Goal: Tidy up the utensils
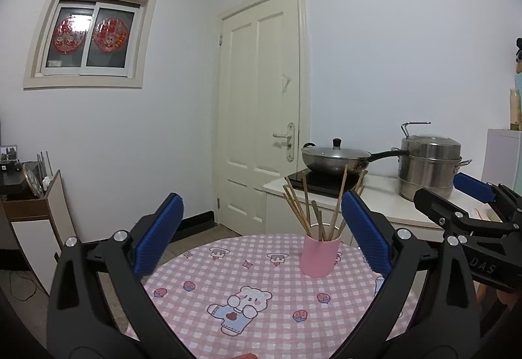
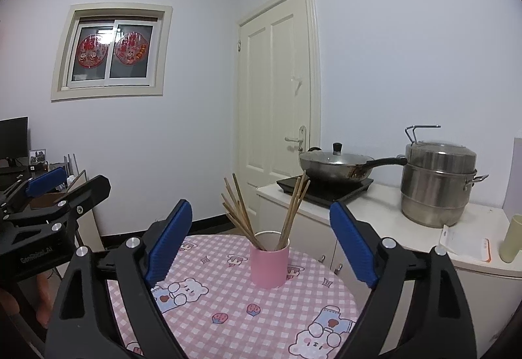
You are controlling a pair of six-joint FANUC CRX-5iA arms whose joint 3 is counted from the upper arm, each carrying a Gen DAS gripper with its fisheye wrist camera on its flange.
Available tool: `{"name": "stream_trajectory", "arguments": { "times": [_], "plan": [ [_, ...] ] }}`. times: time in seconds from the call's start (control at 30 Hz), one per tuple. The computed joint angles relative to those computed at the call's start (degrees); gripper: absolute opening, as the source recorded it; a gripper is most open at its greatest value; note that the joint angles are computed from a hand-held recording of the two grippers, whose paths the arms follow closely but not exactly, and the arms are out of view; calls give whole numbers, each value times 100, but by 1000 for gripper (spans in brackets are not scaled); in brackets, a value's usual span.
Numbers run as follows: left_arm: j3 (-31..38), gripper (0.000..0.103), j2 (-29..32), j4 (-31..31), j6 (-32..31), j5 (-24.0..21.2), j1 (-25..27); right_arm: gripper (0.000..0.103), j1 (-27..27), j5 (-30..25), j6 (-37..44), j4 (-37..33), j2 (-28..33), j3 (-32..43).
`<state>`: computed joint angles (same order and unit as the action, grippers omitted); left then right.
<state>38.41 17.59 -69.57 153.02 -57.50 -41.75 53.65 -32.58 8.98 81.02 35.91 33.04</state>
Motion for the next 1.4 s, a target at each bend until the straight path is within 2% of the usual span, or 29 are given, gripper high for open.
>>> {"name": "stream_trajectory", "arguments": {
  "times": [0.33,0.47,1.4],
  "plan": [
    [33,97,24,-217,125,-114,-72,86,-22,79,-260,166,18,-59],
    [50,97,42,-228,116,-140,-79,91,-27,72,-356,246,22,-57],
    [130,97,107,-338,21,-310,-140,94,54,-14,-76,59,55,40]
  ]
}}
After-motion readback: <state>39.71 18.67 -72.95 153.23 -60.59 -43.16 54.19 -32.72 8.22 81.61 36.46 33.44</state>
